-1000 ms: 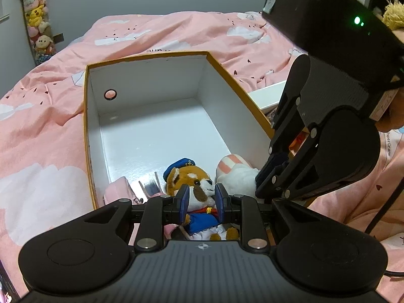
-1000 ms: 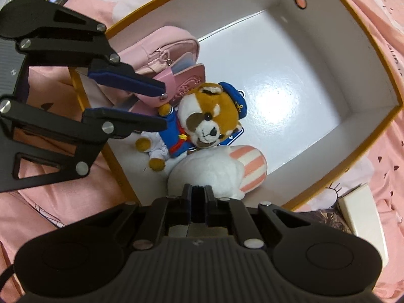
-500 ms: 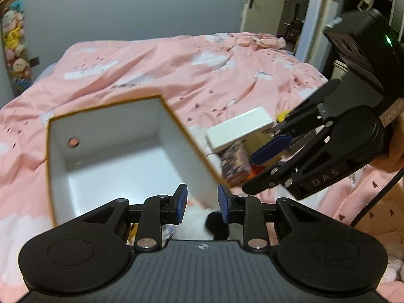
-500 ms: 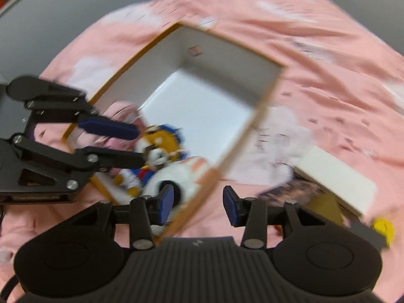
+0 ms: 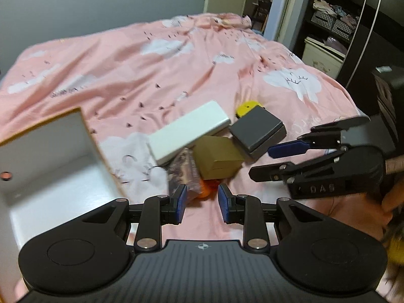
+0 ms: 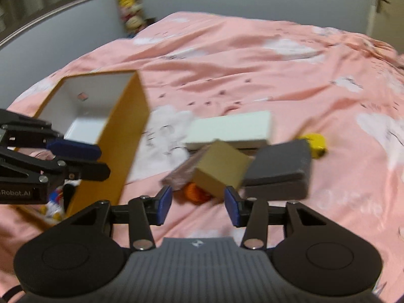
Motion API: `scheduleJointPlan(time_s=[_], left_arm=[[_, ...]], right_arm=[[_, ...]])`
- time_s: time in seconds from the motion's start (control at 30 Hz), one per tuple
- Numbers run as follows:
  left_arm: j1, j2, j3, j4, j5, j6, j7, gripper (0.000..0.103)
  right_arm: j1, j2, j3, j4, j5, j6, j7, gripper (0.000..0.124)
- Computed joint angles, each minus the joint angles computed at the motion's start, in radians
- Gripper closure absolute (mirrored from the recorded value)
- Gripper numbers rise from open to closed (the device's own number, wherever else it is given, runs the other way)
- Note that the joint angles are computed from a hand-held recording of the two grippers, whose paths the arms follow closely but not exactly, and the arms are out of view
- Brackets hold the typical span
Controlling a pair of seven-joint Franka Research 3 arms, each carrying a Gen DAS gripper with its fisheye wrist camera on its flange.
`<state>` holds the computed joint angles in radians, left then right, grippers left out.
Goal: Organize objects
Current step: 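Grasp the gold box with the left tool while the right tool grasps the dark grey box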
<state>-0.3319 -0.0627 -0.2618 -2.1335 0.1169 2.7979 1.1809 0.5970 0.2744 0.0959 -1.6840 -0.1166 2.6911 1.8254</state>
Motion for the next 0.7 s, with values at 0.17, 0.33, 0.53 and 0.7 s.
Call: scheduleJointPlan(time_s=[0.17,0.33,0.53,0.7], left_arm=[[0.0,0.107,-0.004,0.102,-0.112,-0.024,0.02,0.056],[0.023,0.205,-0.013,0.206,-0.15,-0.056,-0.039,0.052],[0.053,0.328,-0.032,0.342,-0.204,-0.157,-0.085,0.045],[0.078,0.393,-0.057,0.407,-0.277,-0.212,-0.084,0.038]], right_arm=[[0.065,0.009,-0.1,-0.022,-0.225,0.038,0.225,0.065],[0.032,0.01,-0.116,-0.031,-0.277,0.105,0.358,0.062],[-0.031,0.058,-0.096,0.038,-0.153,0.105,0.351,0.058],[-0.066,0.096,-0.084,0.077,-0.046,0.071,0.336,0.059]])
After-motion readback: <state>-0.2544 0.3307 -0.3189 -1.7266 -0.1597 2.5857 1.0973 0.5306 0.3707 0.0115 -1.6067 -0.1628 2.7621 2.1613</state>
